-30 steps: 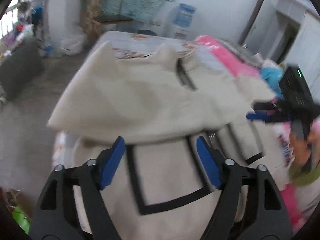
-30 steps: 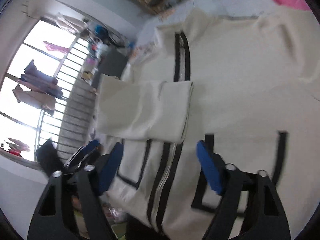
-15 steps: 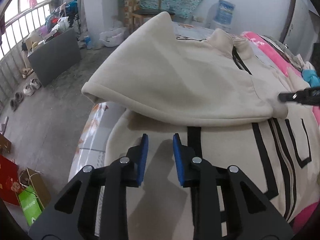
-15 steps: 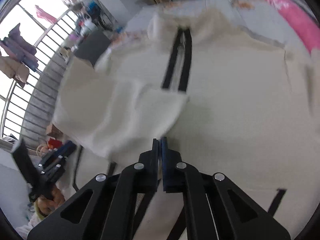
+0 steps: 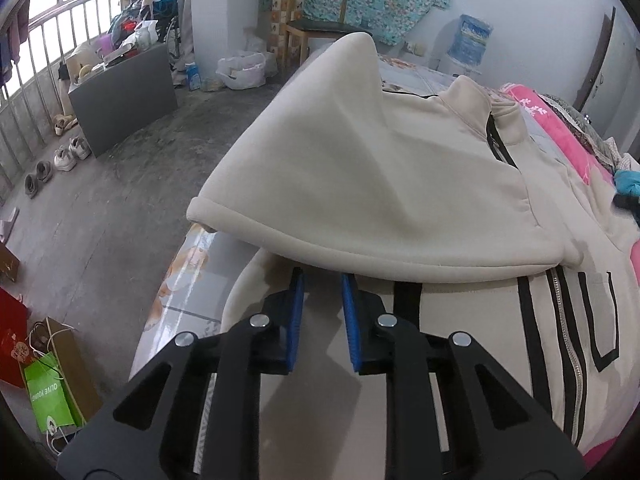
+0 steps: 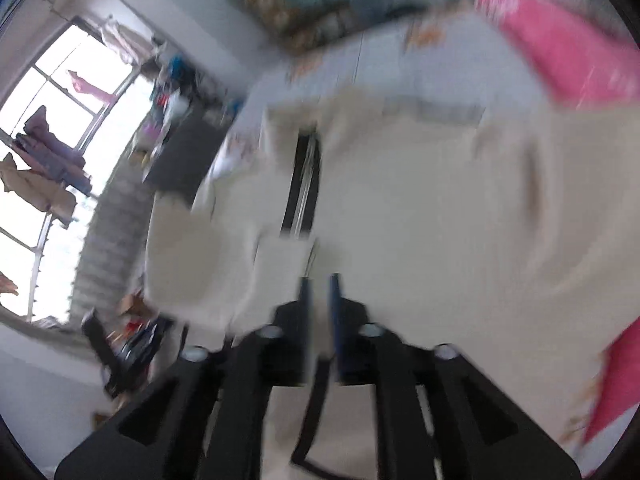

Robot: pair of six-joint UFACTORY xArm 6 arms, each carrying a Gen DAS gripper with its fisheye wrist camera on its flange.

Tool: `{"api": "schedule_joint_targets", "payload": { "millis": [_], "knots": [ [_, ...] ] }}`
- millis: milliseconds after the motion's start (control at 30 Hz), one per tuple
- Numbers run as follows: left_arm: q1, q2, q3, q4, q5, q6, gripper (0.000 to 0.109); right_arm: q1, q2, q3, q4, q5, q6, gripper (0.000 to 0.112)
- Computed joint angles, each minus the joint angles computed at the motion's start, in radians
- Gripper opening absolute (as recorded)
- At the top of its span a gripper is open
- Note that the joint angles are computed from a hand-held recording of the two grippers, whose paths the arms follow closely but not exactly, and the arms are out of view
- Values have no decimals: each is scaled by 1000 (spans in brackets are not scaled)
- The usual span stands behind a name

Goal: Fold large clothes

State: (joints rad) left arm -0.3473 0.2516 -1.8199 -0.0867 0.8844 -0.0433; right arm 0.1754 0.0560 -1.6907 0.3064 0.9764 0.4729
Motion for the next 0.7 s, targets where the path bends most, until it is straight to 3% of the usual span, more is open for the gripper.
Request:
{"api": "schedule_joint_targets", "payload": {
  "millis": [33,67,233,300,333,367,500,700],
  "knots": [
    [-1,0,1,4,-4,-4,19,5,16,8,56,4,-21,49],
    [-2,3,-2,8,-4,-8,19,10,34,-1,78,11,-29,52],
    [-6,3,0,19,-12,-19,19,48,172,-118,76,75,-18,52],
    [-5,0,7,10,-20,-18,19,72,194,-150,17,74,-15,40],
    [-4,-1,9,5,-22,-17,19,81,211,-181,2,100,-22,16],
    [-2,-3,15,-3,-28,-16,19,91,232,-217,-12,129,-30,9],
    [6,-11,33,-35,-51,-7,19,142,292,-359,-171,218,-26,5],
    [13,-11,40,-72,-62,-2,19,113,197,-374,-289,87,38,5]
  ]
}}
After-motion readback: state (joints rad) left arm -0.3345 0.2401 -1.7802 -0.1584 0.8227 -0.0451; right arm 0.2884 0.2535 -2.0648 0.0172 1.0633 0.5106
